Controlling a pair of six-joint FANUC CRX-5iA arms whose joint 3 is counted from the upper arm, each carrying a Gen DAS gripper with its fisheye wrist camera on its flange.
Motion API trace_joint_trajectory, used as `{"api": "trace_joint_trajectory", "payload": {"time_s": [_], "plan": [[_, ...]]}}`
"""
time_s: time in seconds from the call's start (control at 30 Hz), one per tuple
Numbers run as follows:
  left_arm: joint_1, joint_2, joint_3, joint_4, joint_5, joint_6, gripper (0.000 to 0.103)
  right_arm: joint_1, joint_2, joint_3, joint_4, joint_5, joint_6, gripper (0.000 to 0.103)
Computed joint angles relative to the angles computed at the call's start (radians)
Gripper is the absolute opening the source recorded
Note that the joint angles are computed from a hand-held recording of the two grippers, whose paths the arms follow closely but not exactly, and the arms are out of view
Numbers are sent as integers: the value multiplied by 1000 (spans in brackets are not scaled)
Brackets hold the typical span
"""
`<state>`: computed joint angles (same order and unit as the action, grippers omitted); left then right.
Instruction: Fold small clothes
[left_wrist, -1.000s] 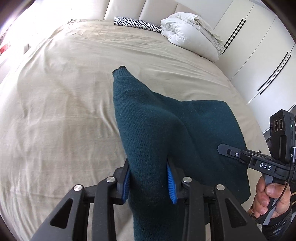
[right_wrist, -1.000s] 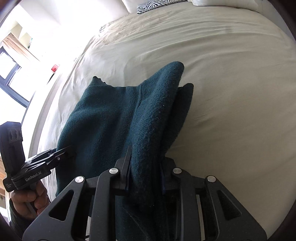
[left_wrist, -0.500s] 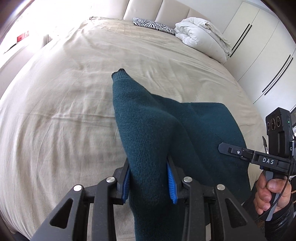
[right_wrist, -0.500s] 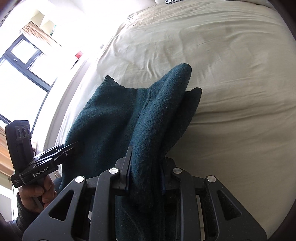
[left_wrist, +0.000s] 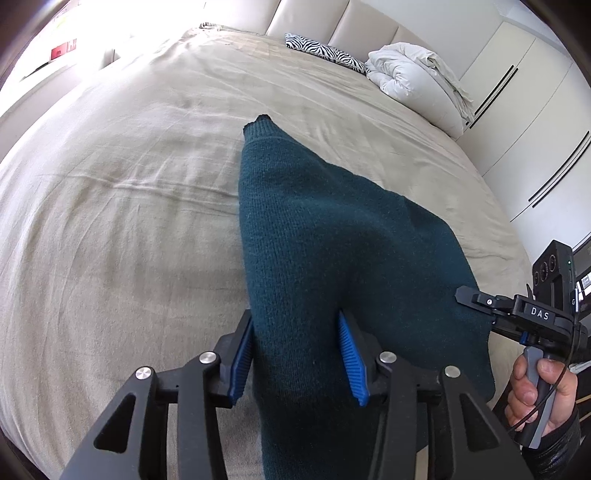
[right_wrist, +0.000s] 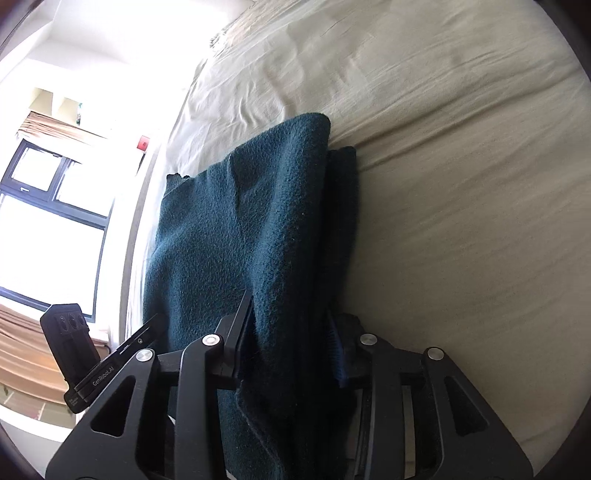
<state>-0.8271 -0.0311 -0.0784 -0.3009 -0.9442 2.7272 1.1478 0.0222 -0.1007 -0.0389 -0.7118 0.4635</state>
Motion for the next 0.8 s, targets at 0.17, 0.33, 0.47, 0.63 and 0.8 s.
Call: {"api": "trace_joint_trajectory", "payload": {"time_s": [0.17, 0.33, 0.47, 0.63, 0.8], "plan": [[-5, -4, -8, -6, 7, 24, 49, 100, -57, -32, 317, -105, -218, 41], [-15, 3, -4, -19, 4, 49, 52, 167, -123, -66, 387, -101, -260, 41], [-16, 5, -6, -18, 10, 56, 54, 188, -132, -67, 256, -11, -110, 41], [-7, -12, -42, -10, 49, 74, 61, 149, -106, -140, 160, 50, -133, 17], [-26, -18, -32, -41, 36, 110, 61, 122, -166, -242, 141, 178, -154, 4]]}}
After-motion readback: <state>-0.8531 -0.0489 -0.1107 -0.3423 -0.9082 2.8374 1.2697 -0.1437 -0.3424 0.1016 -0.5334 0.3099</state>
